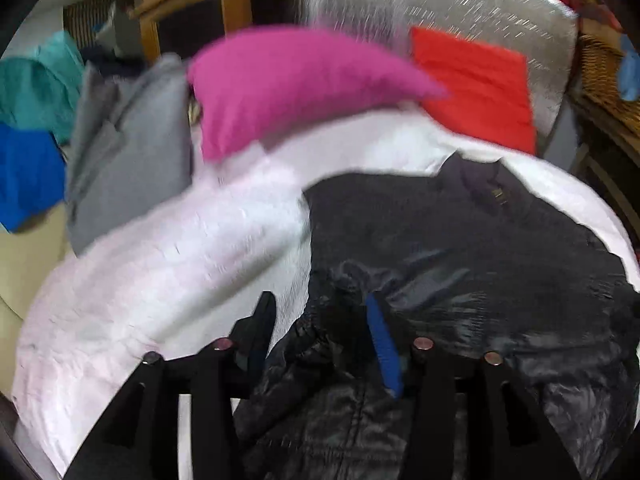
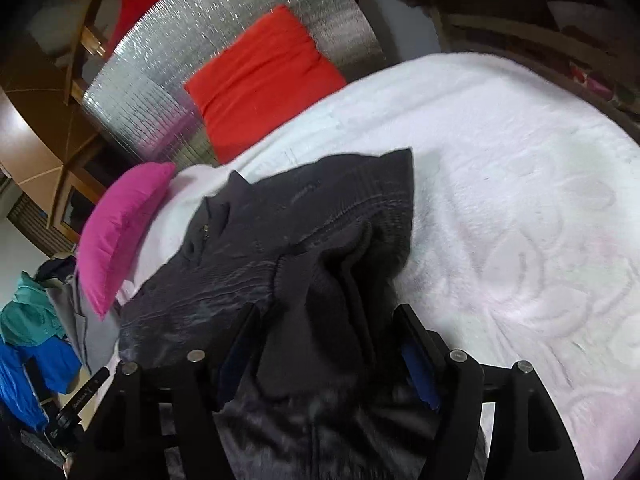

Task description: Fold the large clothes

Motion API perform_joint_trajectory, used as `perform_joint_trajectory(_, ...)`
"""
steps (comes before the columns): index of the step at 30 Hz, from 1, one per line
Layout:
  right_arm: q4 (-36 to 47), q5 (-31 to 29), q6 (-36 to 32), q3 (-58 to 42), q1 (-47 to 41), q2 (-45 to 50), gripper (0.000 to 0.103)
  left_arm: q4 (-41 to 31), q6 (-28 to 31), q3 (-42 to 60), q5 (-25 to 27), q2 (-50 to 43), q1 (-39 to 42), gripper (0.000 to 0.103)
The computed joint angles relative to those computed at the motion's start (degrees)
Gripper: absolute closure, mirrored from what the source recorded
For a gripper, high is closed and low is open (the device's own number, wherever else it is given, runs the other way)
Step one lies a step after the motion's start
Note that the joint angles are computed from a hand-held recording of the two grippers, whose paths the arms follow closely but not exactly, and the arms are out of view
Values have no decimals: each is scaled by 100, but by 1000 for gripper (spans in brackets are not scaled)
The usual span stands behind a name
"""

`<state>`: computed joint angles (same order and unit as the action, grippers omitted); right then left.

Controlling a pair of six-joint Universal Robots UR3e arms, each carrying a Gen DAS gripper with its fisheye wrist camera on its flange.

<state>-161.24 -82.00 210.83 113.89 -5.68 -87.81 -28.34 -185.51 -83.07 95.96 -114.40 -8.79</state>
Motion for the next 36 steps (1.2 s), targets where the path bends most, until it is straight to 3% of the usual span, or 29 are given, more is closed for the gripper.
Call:
perform_joint_trajectory(3, -357, -353, -123, 616, 162, -897, 31, 567, 254, -761, 200, 696, -122, 37)
perform_joint_trajectory(5, -735, -956, -342, 881, 561, -1397, 29, 892, 353, -1246, 351, 1169, -282, 35)
perform_joint_trajectory(9, -1580, -2055, -527, 1195, 1526, -1916, 14, 989, 415, -1675, 463, 1812, -463, 33)
perform_joint_trajectory(11, -1839, -2546, -441, 1461, 2045, -2211, 14, 1006, 414, -1949, 479, 2178, -538, 32)
perform_joint_trajectory(23, 238, -4047, 597, 2000, 3953, -4203, 14, 295, 63, -3080, 1020, 4040, -1036, 29)
perform_joint_trajectory(26, 504, -5046, 1077, 1766, 5054, -3977, 14, 118, 84, -3144, 1270, 4358, -1224, 28)
perform_joint_trajectory(36, 1306, -6363, 1749, 761, 6808, -3145, 14, -642, 63, -2870, 1947, 5171, -1751, 26)
